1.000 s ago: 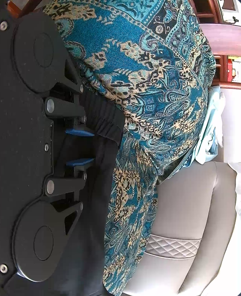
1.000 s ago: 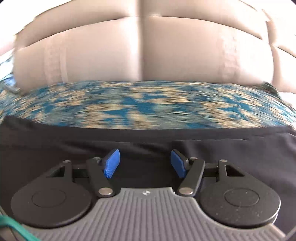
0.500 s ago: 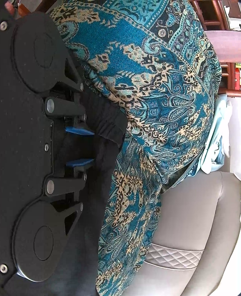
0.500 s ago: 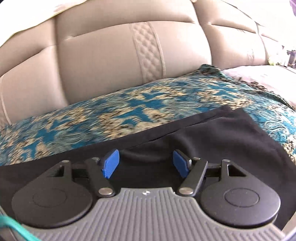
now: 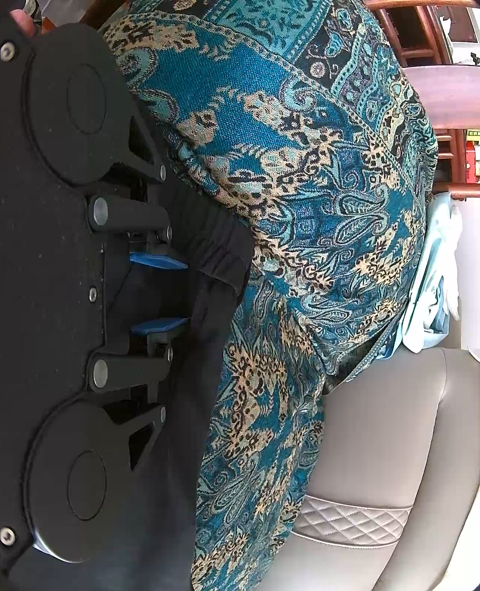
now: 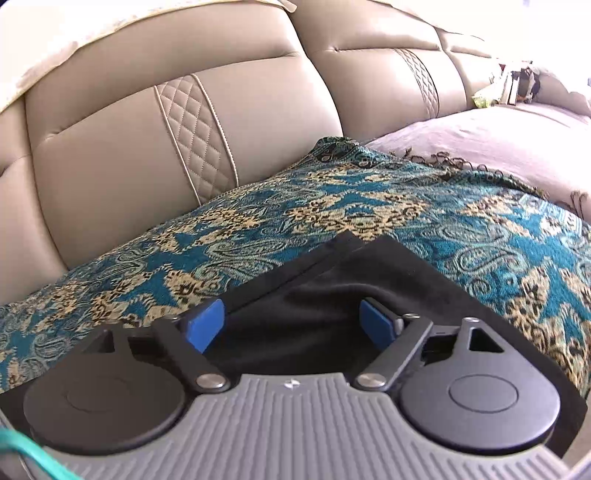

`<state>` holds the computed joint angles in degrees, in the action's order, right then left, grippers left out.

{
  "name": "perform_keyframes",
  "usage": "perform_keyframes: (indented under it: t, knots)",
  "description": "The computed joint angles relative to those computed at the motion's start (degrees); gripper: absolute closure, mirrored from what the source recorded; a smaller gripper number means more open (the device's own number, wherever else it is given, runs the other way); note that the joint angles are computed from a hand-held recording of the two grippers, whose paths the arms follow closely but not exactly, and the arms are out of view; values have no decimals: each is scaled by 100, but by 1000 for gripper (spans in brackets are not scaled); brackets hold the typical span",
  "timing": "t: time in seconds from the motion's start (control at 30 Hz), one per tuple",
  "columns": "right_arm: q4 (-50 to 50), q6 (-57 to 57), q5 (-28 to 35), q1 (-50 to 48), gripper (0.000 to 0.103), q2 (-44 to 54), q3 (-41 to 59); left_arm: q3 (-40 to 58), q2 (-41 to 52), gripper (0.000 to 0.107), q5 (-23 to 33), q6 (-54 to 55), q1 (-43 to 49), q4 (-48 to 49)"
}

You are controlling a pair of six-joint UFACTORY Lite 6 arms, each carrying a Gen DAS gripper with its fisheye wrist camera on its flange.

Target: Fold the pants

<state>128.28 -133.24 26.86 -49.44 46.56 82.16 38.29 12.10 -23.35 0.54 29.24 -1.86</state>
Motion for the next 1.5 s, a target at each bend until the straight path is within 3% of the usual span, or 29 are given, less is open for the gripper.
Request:
perform_keyframes:
  t: [0.13, 0.23, 0.47, 0.57, 0.67, 0.87, 1.07, 1.27, 1.5]
  knots:
    - [605, -620, -238, 182, 1, 222, 291, 10, -1, 78, 11, -17, 9, 37]
    - [508, -239, -222, 213, 0, 28, 88, 7, -7, 78, 17, -29, -1, 25]
    - [-374, 1019, 843, -238, 0, -1167, -1260, -13, -111, 76, 137, -19, -5, -31]
    - [-732, 1301, 1244, -641, 0, -1670, -1772, -254, -556, 61, 232, -330, -28, 358]
    - [-869, 1491, 1485, -1140, 0, -2004, -2139, -784, -1262, 54, 4, -329, -124, 597]
    - [-120, 1297, 1270, -1831, 0, -2379, -2628, -1348, -2180, 45, 344, -1838, -259, 2108]
    - [-1161, 2866, 1327, -2455, 0, -1820, -2123, -1865, -2376, 41, 164, -150, -961, 476]
    - [-2880, 4621, 800, -2579, 4, -1136, -1337, -1795, -2042, 41, 147, -215, -913, 387]
    - [-3607, 5388, 1161, -2609, 10, -756, -934, -1701, -1604, 39, -96, 272, -798, -199]
